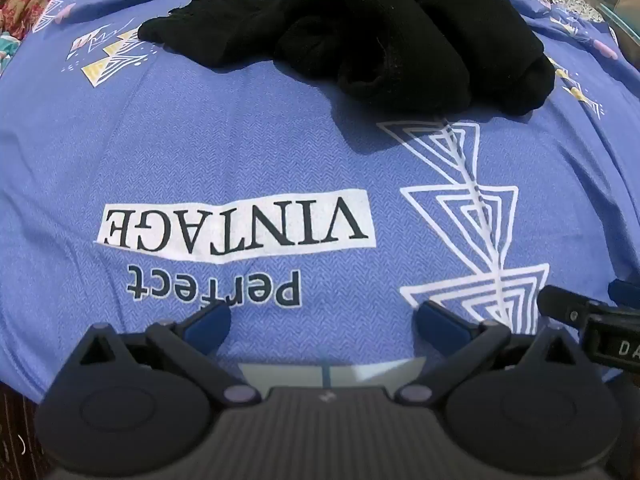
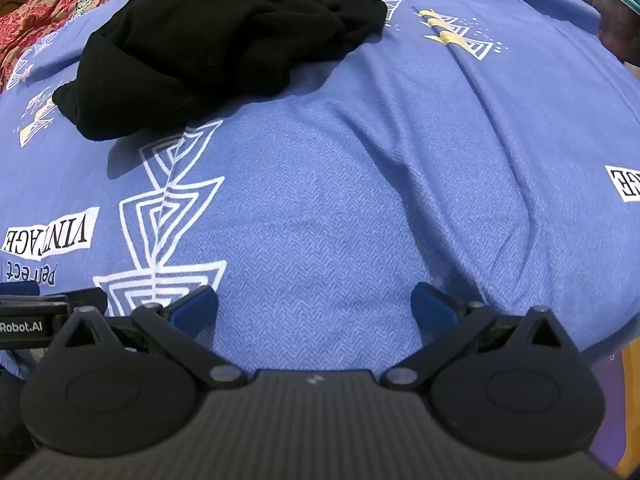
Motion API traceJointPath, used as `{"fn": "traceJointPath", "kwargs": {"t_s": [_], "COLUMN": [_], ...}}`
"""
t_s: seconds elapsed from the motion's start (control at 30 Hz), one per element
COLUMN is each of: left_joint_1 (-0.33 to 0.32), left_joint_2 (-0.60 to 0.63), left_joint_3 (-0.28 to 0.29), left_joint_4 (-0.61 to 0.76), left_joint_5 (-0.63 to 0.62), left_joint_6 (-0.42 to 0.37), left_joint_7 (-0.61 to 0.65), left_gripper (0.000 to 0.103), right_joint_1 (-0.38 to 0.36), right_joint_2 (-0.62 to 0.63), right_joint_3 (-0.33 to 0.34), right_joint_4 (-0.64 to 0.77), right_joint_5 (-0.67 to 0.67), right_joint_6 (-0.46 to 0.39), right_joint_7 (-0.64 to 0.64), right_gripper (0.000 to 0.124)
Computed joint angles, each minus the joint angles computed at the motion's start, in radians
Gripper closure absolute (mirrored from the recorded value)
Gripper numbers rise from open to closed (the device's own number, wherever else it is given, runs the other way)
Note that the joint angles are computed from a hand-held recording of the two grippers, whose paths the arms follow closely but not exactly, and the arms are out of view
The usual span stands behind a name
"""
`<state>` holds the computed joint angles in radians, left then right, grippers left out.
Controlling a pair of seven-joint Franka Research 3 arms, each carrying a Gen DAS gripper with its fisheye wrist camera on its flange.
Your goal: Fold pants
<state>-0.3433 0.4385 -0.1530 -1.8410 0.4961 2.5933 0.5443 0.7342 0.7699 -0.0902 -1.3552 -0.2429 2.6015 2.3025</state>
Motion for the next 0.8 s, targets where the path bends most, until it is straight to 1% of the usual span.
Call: {"fn": "traceJointPath", "kwargs": {"t_s": [0.3,0.47,0.53,0.67,0.8], "left_joint_1": [-0.005,0.001,0.001,-0.024,-0.015], "left_joint_2": [0.001,-0.005,-0.016,-0.071,-0.125], "left_joint_3": [0.003,-0.004,0.0,0.035,0.029], "left_joint_4": [0.001,-0.002,-0.004,-0.042,-0.087], "left_joint_5": [0.01,0.001,0.0,0.073,0.132], "left_joint_6": [0.0,0.002,-0.012,-0.045,-0.07], "left_joint_7": [-0.003,0.01,0.007,-0.104,-0.171], "left_gripper": [0.0,0.0,0.0,0.0,0.0], "right_joint_1": [-0.004,0.001,0.0,-0.007,0.002], "right_joint_2": [-0.003,0.001,0.001,0.013,0.022], "right_joint_3": [0.002,-0.001,0.0,0.004,-0.003], "right_joint_4": [-0.003,0.003,0.006,0.027,0.048], "right_joint_5": [0.004,-0.001,-0.001,0.003,-0.005], "right_joint_6": [0.0,-0.006,-0.011,-0.026,-0.054], "right_joint_7": [-0.008,-0.003,-0.008,-0.02,-0.013], "right_gripper": [0.021,0.021,0.021,0.021,0.021]}}
